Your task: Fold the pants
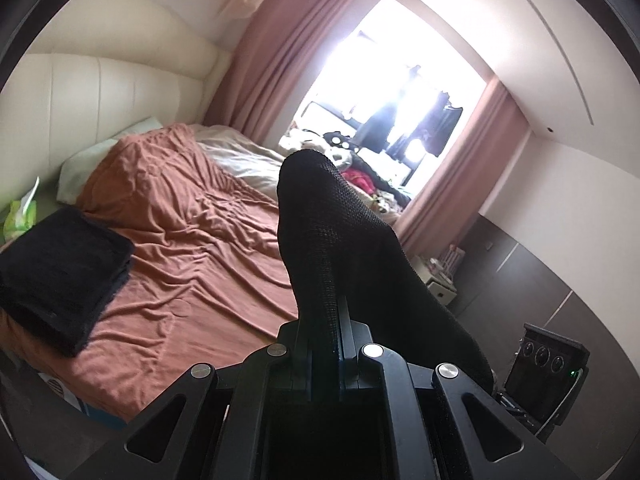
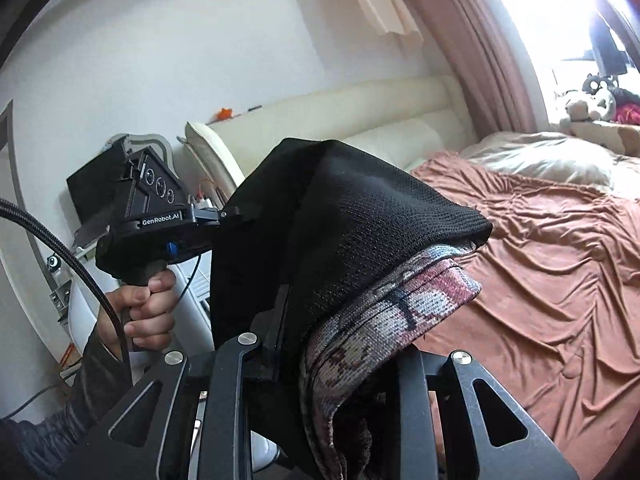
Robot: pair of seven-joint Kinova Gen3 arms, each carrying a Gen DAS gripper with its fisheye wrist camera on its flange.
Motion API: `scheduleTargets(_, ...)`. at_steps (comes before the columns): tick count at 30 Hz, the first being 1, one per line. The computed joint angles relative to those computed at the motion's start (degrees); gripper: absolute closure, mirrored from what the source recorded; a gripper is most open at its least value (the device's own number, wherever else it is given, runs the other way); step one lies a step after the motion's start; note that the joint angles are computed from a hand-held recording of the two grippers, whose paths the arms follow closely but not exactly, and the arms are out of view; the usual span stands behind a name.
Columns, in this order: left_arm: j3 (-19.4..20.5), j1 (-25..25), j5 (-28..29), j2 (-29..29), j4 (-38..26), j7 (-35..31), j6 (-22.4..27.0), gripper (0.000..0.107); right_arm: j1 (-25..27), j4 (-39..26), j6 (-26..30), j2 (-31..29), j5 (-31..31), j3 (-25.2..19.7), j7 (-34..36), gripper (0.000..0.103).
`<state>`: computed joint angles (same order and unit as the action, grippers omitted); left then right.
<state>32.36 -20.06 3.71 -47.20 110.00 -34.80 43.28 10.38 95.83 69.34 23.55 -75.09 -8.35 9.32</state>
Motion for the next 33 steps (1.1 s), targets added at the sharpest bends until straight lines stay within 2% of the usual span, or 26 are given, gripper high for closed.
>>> scheduleTargets(5,-6.32,3.28,-1.13,0.15,5.89,-2.55,-4.32,0.1,-4.85,-6.46,-5.5,5.13,1.61,-2.16,-4.39,0.081)
scheduleTargets(9,-12.59,5.79,-2.59,0.63,9.18,-5.26,-5.53,0.1,-7.04,-10.85,-9.05,9.1,3.23,-4.94,-6.78,0.081)
scheduleTargets(20,-28.21,9.18,-7.02,0.71,11.13,-16.61,-4.0,0.1,-17.23,-26.56,-18.04,19.39,12.56,-11.05,-19.32,0.081)
scheduleTargets(28,-35.66,7.39,-8.3,-0.12,9.6,-23.91,-1.7,0.1,-22.21,-32.69,-22.97,23.7,18.72,-15.92,-24.07,0.081)
scheduleTargets(33,-37.9,4.91,-9.45,0.24,6.82,-27.06,2.08,0.1,-25.33,-38.3,-22.72,27.07,23.19,-17.61,-28.3,0.081)
